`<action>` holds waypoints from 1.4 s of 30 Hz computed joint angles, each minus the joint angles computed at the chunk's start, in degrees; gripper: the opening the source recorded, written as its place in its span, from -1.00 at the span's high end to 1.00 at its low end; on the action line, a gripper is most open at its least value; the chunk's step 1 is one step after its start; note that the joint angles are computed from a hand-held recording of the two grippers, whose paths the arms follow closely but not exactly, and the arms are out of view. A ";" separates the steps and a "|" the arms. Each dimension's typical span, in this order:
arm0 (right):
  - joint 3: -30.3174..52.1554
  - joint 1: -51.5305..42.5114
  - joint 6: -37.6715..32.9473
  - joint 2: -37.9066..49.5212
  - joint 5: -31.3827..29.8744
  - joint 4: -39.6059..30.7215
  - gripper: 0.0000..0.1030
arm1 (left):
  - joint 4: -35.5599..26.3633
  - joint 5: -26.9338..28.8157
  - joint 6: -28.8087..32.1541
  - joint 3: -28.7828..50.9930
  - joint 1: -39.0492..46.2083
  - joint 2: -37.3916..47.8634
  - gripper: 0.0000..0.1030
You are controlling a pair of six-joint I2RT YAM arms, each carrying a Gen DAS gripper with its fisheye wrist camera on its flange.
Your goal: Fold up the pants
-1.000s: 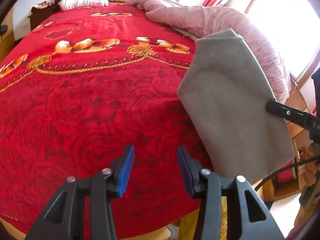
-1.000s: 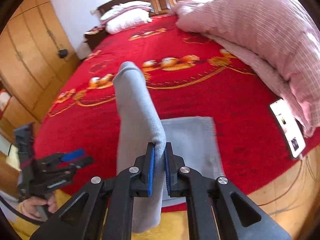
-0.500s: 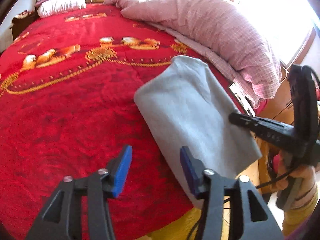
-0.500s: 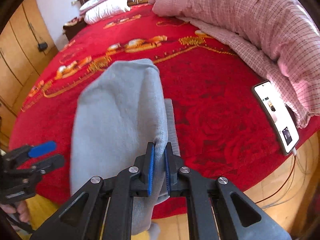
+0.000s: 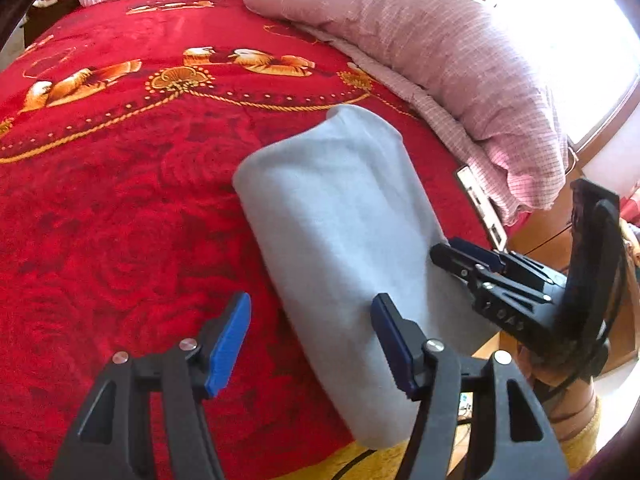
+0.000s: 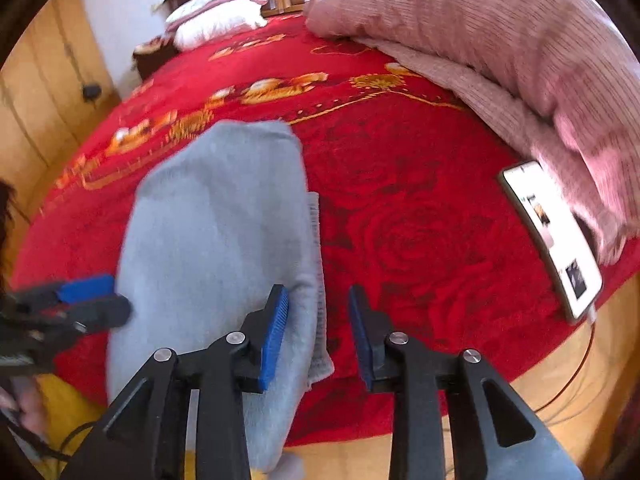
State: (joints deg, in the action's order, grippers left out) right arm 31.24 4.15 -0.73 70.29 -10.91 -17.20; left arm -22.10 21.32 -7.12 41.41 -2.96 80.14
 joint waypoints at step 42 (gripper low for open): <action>1.47 -2.80 -4.40 13.83 -15.60 5.83 0.12 | 9.72 -5.96 1.66 1.20 -5.67 9.20 -0.34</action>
